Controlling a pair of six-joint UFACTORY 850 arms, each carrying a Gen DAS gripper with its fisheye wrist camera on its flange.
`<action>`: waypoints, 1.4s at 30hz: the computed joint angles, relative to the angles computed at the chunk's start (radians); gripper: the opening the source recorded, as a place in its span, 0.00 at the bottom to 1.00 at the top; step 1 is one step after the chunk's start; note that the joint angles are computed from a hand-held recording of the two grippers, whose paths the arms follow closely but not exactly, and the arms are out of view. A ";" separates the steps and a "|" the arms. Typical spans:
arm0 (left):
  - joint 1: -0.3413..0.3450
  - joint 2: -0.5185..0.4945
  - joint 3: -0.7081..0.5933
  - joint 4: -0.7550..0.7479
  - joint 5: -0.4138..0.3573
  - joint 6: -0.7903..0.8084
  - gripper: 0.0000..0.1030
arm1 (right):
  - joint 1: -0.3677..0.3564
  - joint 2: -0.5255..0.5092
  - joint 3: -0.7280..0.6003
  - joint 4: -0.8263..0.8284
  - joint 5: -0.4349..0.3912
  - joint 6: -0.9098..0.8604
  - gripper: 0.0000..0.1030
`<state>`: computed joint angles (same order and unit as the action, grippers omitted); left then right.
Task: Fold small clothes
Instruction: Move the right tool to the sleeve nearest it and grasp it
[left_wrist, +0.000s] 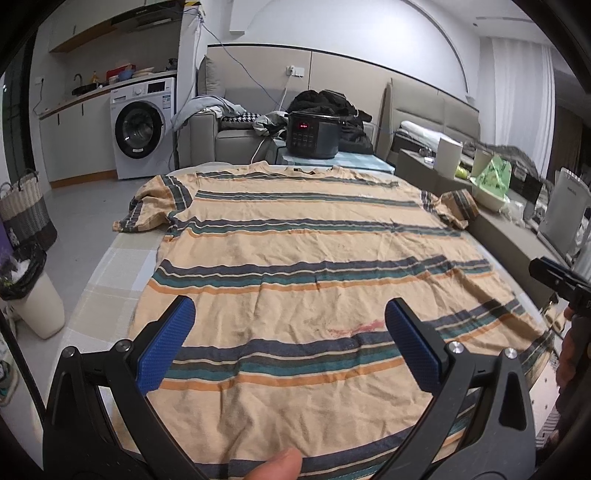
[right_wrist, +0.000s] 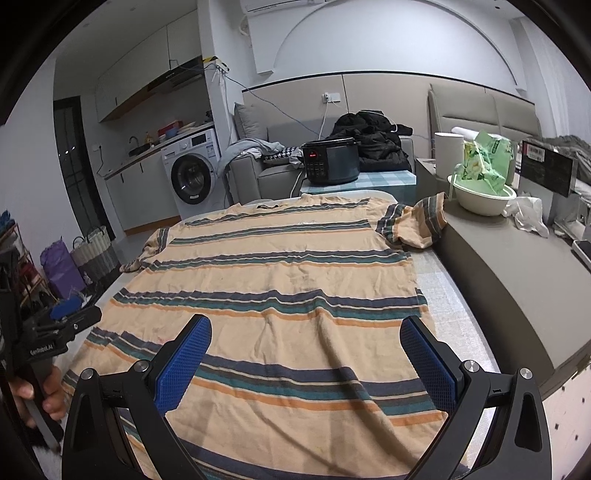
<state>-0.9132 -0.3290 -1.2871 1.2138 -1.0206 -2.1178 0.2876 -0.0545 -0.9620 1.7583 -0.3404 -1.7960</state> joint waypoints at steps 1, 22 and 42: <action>0.002 0.001 0.002 0.005 0.008 -0.007 0.99 | -0.003 -0.007 -0.010 -0.041 -0.009 0.050 1.00; 0.191 -0.110 -0.192 -0.137 0.064 0.226 0.99 | -0.058 -0.365 -0.469 -0.695 -0.093 0.989 0.89; 0.371 -0.293 -0.435 -0.303 0.243 0.506 0.99 | -0.057 -0.742 -0.976 -1.345 -0.101 1.736 0.82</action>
